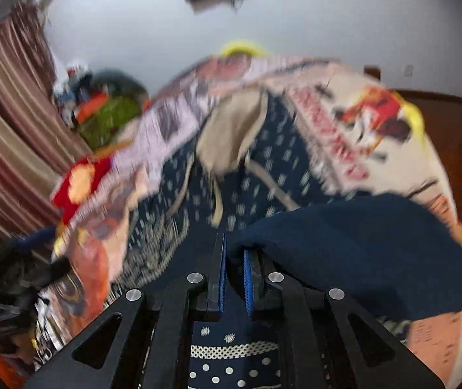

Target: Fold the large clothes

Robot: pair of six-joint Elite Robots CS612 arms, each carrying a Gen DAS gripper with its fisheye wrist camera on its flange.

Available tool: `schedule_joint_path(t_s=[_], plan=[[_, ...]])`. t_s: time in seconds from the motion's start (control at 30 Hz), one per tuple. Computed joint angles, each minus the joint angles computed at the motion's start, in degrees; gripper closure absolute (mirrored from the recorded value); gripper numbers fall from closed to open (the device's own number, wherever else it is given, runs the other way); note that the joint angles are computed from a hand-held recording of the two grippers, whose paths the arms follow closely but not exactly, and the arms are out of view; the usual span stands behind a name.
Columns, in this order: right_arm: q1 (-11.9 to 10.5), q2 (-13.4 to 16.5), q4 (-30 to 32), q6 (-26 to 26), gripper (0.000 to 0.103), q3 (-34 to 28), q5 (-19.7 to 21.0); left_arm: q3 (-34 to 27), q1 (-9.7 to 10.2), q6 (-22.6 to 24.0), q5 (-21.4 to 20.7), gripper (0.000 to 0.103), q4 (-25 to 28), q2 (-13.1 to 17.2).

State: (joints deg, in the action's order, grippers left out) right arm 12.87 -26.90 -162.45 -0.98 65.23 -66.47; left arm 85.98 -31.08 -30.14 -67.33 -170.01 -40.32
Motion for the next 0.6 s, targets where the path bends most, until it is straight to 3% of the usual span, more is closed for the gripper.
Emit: schedule_joint_path(t_s=[0.27,0.3,0.37,0.43,0.5,0.6], plan=[[0.95,1.95,13.19,-1.77,0.095,-3.16,-3.79,1.53,1.2,-4.79,-2.11,0.03,1.11,-0.14],[0.92,1.98,14.7,-2.01,0.091,-3.43,-3.99,1.49,1.31,-5.16,-2.52,0.03,1.23,-0.11],[0.64,1.94,19.02,-2.89,0.072,-4.07,-2.48,1.17,1.51,-5.88,-3.18,0.03,1.76,0.03],[0.18,1.31,19.86,-3.32,0.043,-3.25,0.36,0.69,1.47,-6.08,-3.0,0.03,2.49,0.21],[0.08,-0.03,17.94,-3.88,0.037,-1.12,0.18,0.07,1.4,-6.0,-2.92,0.03,3.36,0.38],[-0.43,-2.59,13.48,-6.81,0.037,2.97,0.55,-1.43,1.18,-5.53,-3.58,0.03,4.4,0.83]])
